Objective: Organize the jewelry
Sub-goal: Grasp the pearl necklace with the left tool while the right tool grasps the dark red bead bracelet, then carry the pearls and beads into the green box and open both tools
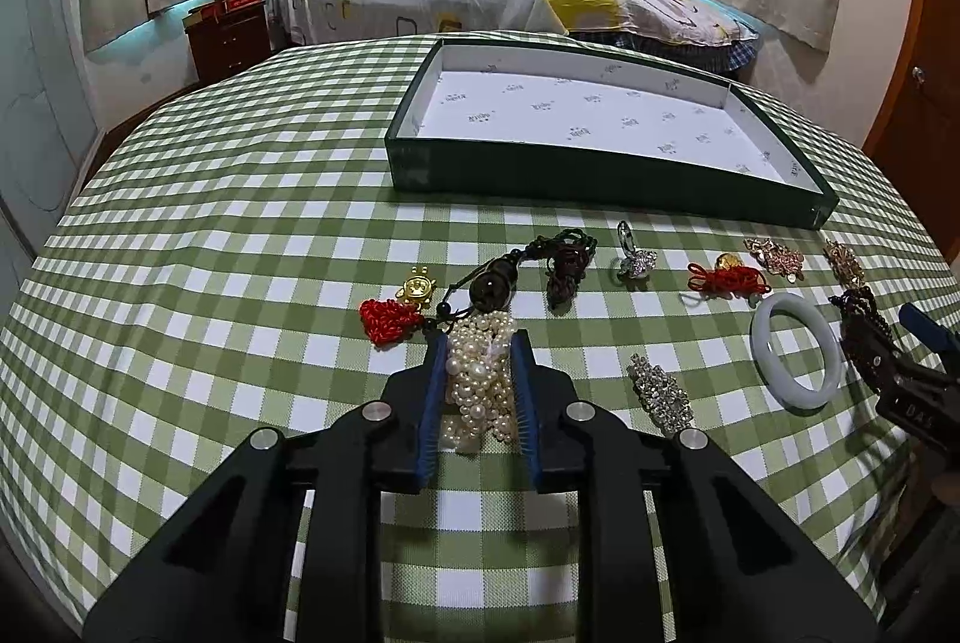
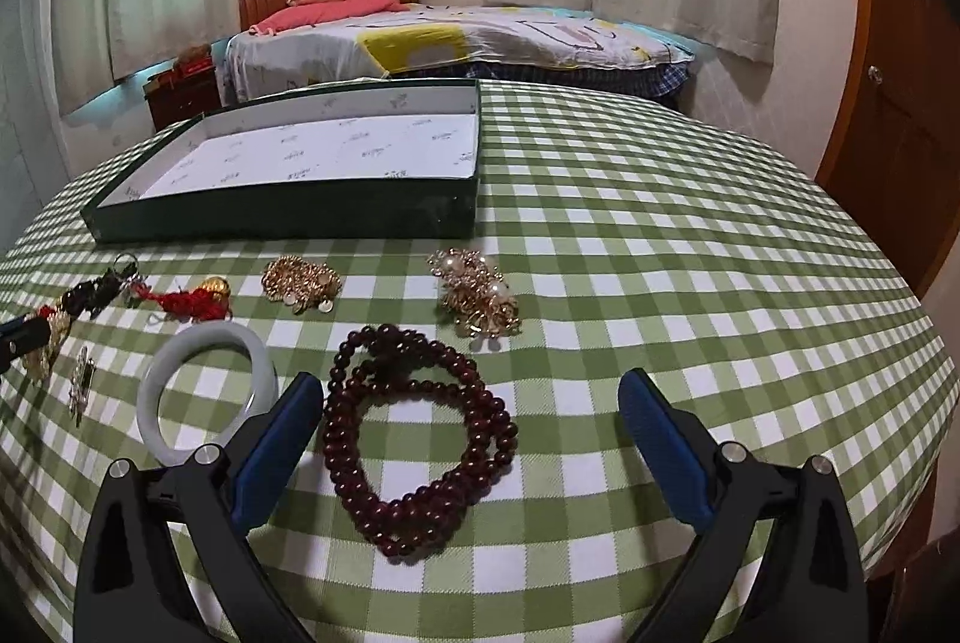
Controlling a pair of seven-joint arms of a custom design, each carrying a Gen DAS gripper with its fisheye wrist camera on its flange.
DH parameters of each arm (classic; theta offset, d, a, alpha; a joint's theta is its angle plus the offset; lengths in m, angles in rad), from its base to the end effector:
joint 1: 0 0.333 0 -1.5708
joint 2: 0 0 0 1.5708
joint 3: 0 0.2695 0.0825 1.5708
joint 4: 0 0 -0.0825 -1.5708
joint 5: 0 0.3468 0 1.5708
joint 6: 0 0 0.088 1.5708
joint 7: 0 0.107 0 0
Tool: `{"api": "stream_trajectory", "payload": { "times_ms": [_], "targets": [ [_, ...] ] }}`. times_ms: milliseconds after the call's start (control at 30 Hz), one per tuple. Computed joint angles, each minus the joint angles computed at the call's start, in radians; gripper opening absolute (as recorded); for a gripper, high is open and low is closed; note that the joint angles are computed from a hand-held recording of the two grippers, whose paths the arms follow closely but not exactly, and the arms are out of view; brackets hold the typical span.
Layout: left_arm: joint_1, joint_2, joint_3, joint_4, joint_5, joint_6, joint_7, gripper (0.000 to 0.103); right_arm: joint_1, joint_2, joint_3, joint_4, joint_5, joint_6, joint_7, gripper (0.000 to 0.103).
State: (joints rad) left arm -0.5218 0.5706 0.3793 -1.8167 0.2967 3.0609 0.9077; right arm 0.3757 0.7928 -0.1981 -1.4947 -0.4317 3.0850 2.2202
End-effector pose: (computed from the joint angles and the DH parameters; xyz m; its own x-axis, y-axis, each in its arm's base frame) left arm 0.6306 -0.1449 0.3051 0.0925 -0.9954 0.0264 -0.7335 -0.0861 -0.6742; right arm 0.6734 0.1900 0.2829 0.0692 -0.9976 -0.0031 -0.6759 -0.0446 -0.7357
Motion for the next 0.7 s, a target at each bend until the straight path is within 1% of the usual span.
{"api": "stream_trajectory", "payload": {
  "times_ms": [33, 67, 100, 133, 233, 300, 367, 400, 433, 467, 500, 567, 700],
  "targets": [
    [0.002, 0.0, -0.003, 0.0, 0.0, 0.0, 0.001, 0.021, -0.021, -0.004, 0.028, -0.007, 0.004, 0.004, -0.019, 0.087],
    [0.008, 0.0, -0.008, 0.001, -0.001, 0.0, 0.006, 0.021, -0.053, -0.008, 0.07, -0.01, 0.014, 0.0, -0.05, 0.069],
    [0.011, -0.001, -0.012, 0.001, -0.003, 0.0, 0.008, 0.02, -0.06, -0.012, 0.078, -0.02, 0.019, 0.017, -0.058, 0.056],
    [0.013, -0.002, -0.014, 0.0, -0.005, 0.001, 0.009, 0.02, -0.05, -0.018, 0.068, -0.027, 0.023, 0.016, -0.056, 0.055],
    [0.017, -0.004, -0.018, -0.003, -0.01, 0.004, 0.012, 0.02, -0.058, -0.035, 0.083, -0.051, 0.035, 0.025, -0.078, 0.048],
    [0.016, -0.003, -0.016, -0.003, -0.012, 0.005, 0.013, 0.018, -0.078, -0.043, 0.108, -0.063, 0.047, 0.036, -0.1, 0.037],
    [0.014, -0.004, -0.014, -0.006, -0.014, 0.012, 0.014, 0.017, -0.113, -0.046, 0.152, -0.071, 0.067, 0.048, -0.131, 0.03],
    [0.01, -0.005, -0.009, -0.009, -0.015, 0.017, 0.012, 0.016, -0.121, -0.046, 0.162, -0.07, 0.076, 0.049, -0.143, 0.027],
    [0.015, -0.009, -0.015, -0.017, -0.02, 0.028, 0.018, 0.016, -0.126, -0.051, 0.17, -0.079, 0.083, 0.054, -0.153, 0.026],
    [0.039, -0.016, -0.042, -0.026, -0.035, 0.048, 0.036, 0.016, -0.126, -0.048, 0.171, -0.077, 0.09, 0.058, -0.159, 0.023],
    [0.049, -0.021, -0.054, -0.035, -0.052, 0.06, 0.049, 0.016, -0.126, -0.054, 0.173, -0.086, 0.095, 0.066, -0.165, 0.022],
    [0.03, -0.023, -0.035, -0.042, -0.075, 0.067, 0.059, 0.016, -0.124, -0.05, 0.173, -0.079, 0.105, 0.064, -0.176, 0.022],
    [0.007, -0.028, -0.017, -0.056, -0.123, 0.084, 0.09, 0.015, -0.124, -0.055, 0.173, -0.087, 0.122, 0.077, -0.189, 0.022]
  ]
}}
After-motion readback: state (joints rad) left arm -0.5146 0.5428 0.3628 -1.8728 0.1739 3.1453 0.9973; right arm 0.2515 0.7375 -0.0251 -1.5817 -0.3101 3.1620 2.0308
